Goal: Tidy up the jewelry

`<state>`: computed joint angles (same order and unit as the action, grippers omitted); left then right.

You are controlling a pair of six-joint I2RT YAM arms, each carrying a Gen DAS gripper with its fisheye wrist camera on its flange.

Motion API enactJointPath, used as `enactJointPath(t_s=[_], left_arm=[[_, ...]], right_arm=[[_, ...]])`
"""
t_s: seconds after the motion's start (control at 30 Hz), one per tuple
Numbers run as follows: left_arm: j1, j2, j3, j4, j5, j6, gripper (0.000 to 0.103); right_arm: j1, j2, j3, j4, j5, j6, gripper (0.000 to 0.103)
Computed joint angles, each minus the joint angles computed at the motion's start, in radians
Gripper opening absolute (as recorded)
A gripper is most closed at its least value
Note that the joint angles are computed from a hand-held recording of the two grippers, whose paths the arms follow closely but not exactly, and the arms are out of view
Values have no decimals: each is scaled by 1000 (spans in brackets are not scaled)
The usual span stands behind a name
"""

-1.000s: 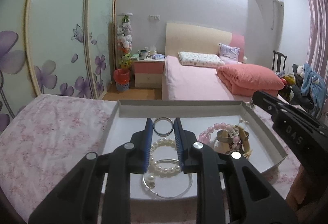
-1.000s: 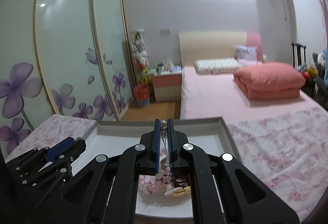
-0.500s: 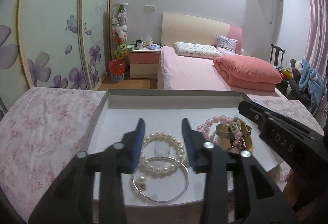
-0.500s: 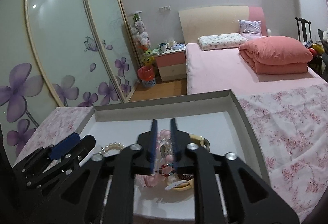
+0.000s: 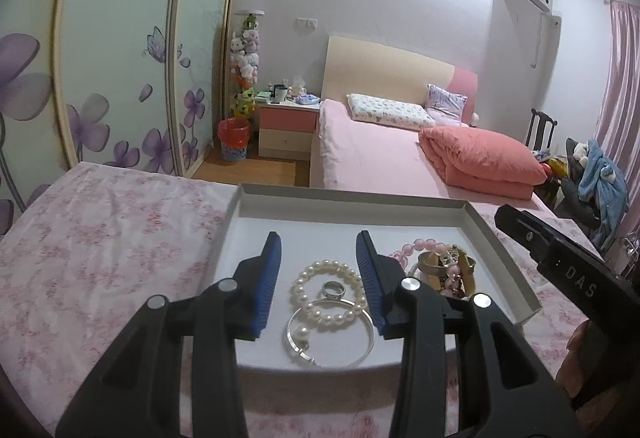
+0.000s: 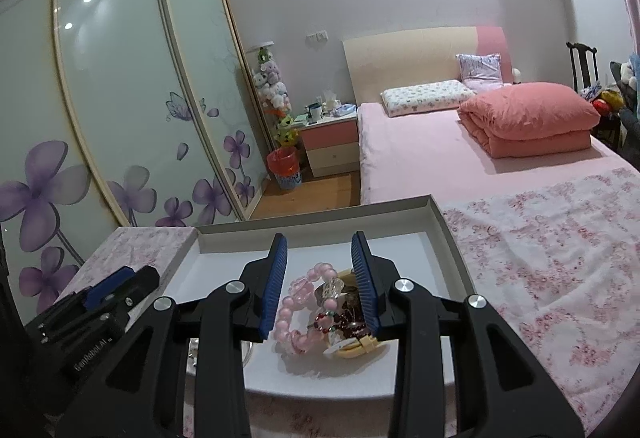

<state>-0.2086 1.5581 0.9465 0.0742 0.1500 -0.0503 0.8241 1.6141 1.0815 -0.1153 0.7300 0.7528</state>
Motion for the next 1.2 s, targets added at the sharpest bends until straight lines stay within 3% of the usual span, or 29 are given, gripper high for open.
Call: enactJointPath(t_s=[0.17, 0.47, 0.67, 0.73, 0.9, 1.03, 1.2], left_arm=[[42, -134, -82, -28, 30, 3, 45], [136, -409, -264, -73, 96, 44, 57], [188, -612, -377, -108, 123, 87, 74], [197, -676, -408, -125, 125, 98, 83], [203, -845, -489, -156, 95, 115, 99], [209, -931, -526, -189, 78, 134, 99], [215, -1005, -557, -238, 67, 138, 99]], right_arm=[[77, -49, -9, -62, 72, 24, 35], [249, -117, -44, -176, 229, 130, 62], [366, -139, -41, -296, 329, 251, 79], [410, -140, -34, -350, 376, 302, 90], [512, -80, 54, -627, 490, 528, 101], [574, 12, 158, -949, 531, 813, 101], [625, 125, 258, -1248, 536, 1080, 101]])
